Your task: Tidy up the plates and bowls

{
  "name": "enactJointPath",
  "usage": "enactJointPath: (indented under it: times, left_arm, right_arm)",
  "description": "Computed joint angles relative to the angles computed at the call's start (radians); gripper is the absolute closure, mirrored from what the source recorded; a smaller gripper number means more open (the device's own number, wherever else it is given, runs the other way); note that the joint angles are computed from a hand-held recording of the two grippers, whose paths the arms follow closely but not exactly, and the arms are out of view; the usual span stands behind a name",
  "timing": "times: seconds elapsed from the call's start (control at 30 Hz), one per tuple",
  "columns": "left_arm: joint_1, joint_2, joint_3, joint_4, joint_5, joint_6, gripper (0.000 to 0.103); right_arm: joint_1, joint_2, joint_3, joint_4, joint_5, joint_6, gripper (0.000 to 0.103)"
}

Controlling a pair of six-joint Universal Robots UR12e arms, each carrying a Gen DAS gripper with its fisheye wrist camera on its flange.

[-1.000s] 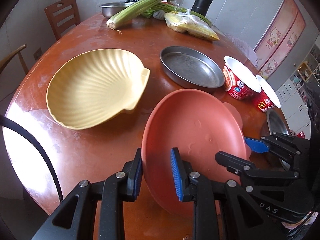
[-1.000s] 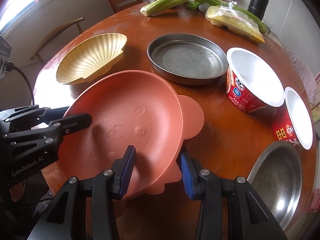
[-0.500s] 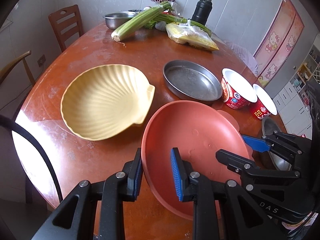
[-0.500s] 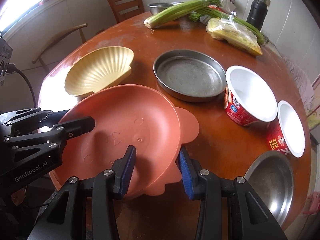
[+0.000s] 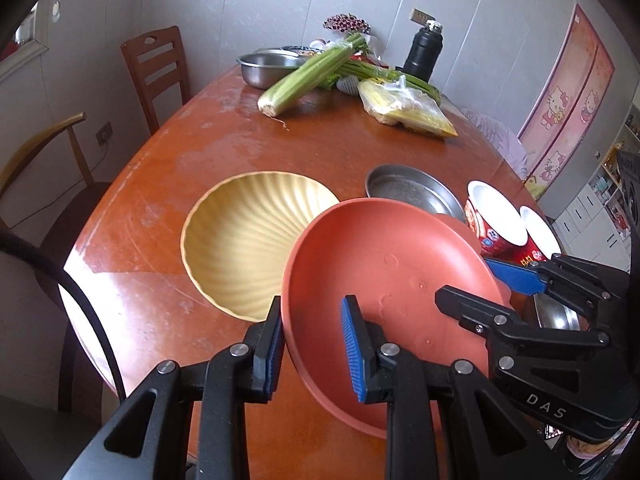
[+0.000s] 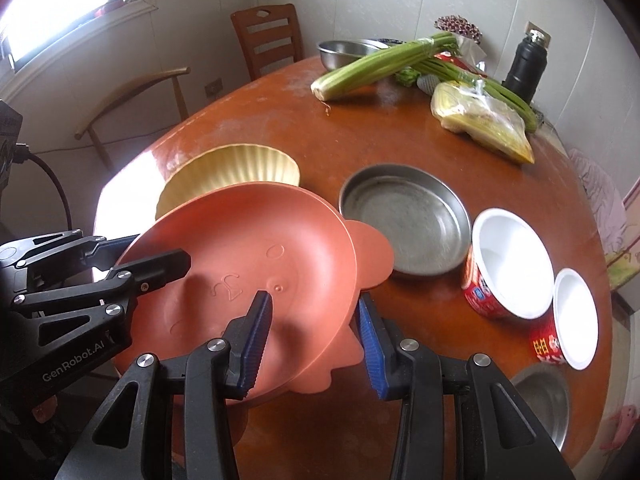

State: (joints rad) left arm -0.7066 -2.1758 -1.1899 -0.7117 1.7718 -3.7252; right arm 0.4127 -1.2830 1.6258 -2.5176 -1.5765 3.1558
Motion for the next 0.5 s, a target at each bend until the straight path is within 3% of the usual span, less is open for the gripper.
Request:
enactJointPath:
  times: [0.5]
  left_arm:
    - [0.031,0.022,-0.020,0.002,0.030,0.008,0.076]
  right_arm:
    - [0.022,0.068,-0.103,0.014,0.009,-0.005,0.058]
